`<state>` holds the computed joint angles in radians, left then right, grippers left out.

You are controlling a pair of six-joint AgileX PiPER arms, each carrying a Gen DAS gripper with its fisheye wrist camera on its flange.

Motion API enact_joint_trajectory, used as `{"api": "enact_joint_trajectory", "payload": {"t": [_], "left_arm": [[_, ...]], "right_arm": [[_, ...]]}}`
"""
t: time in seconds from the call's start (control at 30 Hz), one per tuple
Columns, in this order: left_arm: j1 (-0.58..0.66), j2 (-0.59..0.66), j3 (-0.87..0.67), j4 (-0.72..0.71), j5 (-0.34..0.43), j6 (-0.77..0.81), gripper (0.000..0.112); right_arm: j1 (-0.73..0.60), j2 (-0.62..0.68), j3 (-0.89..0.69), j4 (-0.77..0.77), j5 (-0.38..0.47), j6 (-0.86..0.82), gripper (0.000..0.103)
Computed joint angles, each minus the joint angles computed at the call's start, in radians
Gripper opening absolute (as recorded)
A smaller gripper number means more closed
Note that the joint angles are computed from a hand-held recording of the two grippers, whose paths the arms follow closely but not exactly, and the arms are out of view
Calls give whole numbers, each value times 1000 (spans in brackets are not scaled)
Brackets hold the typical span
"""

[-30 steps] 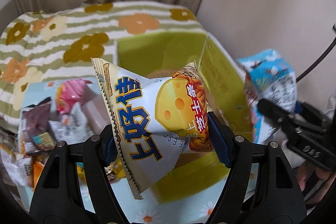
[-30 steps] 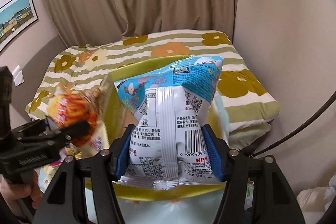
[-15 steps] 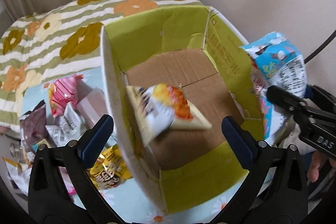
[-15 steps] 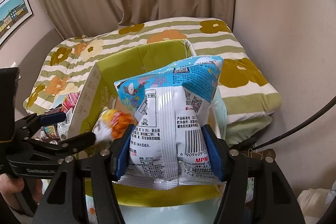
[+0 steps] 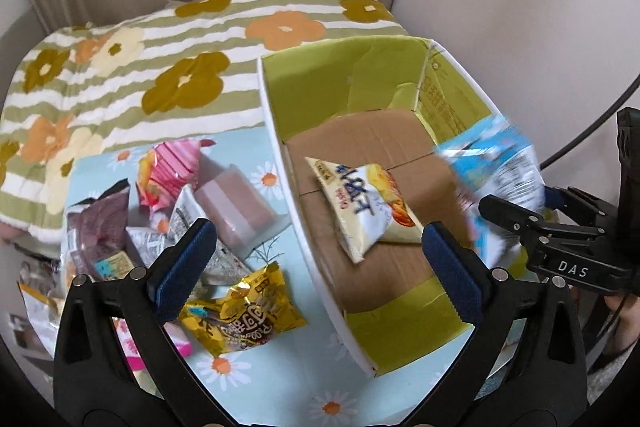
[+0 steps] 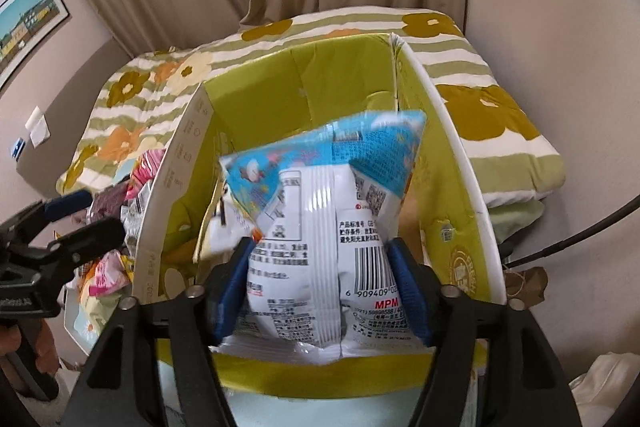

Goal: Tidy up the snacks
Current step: 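Open both tools to drop the bags into the box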

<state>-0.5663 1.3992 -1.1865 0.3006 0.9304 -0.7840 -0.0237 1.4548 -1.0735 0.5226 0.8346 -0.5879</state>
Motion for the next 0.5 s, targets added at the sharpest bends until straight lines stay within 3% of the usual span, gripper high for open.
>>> {"api": "enact_joint_trajectory", "payload": {"t": [0.07, 0.33, 0.5], "left_arm": [[-9, -14, 13, 11, 0, -26, 102], [-74, -72, 63, 77, 12, -178, 102], [-169, -117, 71, 178, 78, -322, 102]], "right_arm": [[-19, -23, 26, 43, -19, -46, 102], [-59, -91, 57, 90, -4, -161, 102], [-91, -128, 41, 118, 52, -206, 102]]}}
